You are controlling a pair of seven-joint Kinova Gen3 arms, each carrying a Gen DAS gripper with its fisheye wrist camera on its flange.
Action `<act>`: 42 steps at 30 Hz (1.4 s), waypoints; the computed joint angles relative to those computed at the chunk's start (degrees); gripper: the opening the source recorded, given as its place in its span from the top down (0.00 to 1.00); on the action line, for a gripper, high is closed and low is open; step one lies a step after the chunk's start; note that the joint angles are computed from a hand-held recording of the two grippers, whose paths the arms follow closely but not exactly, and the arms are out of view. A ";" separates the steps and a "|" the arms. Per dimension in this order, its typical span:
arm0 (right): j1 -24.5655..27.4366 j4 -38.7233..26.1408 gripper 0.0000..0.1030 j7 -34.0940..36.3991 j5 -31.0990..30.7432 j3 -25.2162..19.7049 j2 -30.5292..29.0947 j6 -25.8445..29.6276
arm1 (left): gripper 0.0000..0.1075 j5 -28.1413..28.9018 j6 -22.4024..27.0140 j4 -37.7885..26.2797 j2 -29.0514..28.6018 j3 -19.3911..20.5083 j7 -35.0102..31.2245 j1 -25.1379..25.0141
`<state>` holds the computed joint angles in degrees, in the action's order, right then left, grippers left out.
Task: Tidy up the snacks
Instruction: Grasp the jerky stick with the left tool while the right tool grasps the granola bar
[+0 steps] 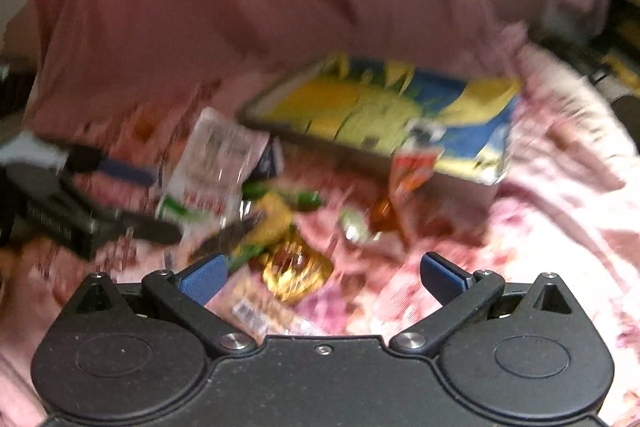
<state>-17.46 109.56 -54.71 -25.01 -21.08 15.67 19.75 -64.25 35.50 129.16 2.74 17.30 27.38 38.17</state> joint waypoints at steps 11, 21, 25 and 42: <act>-2.04 -9.50 0.01 12.86 8.88 -0.14 8.76 12.21 | 0.10 -1.57 -13.96 1.45 3.47 -5.23 -10.32 -4.81; -11.11 -12.08 0.07 10.00 16.52 6.10 11.12 17.76 | 0.29 6.48 -18.16 1.15 5.23 -9.47 -19.74 -4.40; -11.37 -12.57 0.21 8.99 17.36 6.00 11.70 18.99 | 0.40 11.39 -16.15 -0.33 6.52 -10.54 -24.23 -2.75; -10.49 -7.21 0.58 6.52 18.43 4.68 9.04 8.75 | 0.55 0.28 -18.20 2.47 3.83 -12.79 -5.95 -0.47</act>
